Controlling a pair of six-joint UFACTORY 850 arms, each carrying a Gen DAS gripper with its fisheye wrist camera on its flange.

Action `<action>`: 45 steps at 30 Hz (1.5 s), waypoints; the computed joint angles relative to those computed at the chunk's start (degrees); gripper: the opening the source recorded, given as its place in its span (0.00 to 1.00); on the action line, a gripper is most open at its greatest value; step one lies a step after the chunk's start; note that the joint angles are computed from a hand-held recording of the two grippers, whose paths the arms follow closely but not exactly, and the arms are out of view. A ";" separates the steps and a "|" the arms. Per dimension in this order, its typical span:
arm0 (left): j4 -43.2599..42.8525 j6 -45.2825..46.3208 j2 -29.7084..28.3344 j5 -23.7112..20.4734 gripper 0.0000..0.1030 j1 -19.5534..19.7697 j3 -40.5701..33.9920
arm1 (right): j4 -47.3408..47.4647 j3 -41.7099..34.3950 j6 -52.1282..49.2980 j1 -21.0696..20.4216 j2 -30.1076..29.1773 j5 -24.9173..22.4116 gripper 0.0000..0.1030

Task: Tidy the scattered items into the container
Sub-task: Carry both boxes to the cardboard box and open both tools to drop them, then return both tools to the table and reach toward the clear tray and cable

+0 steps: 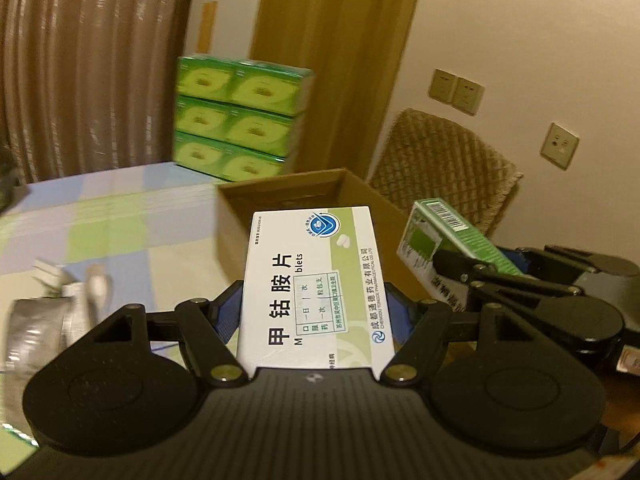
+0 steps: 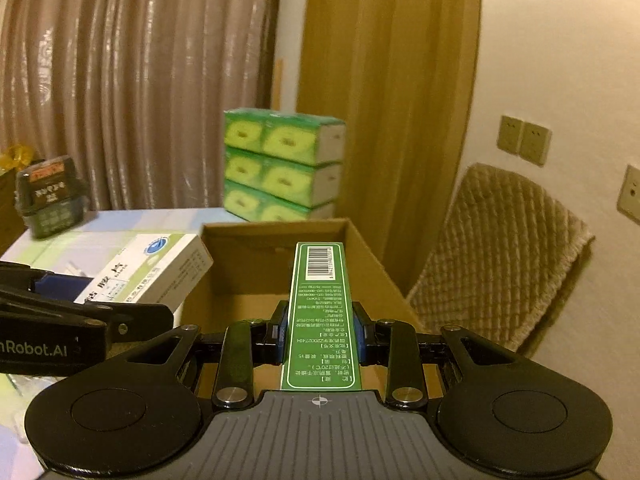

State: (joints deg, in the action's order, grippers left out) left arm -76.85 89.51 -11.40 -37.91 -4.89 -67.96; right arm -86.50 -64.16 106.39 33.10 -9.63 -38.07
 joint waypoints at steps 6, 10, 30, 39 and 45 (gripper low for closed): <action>-1.34 -0.39 -0.97 0.19 0.65 -2.72 0.43 | -0.95 2.71 2.51 -2.04 1.59 1.11 0.27; -3.72 0.77 -1.34 -0.08 0.65 -3.69 1.06 | -1.11 3.25 4.00 -3.10 1.66 2.26 0.27; -6.76 3.48 -1.89 1.23 0.67 -2.66 1.40 | -2.55 3.80 6.16 -3.73 1.33 4.21 0.27; -5.93 2.84 -2.02 1.25 0.68 -0.68 0.99 | -10.89 2.95 12.73 -3.41 0.35 3.90 0.69; -5.95 3.29 -1.97 1.00 0.72 1.24 0.74 | -11.85 2.70 13.88 -2.79 0.35 3.15 0.72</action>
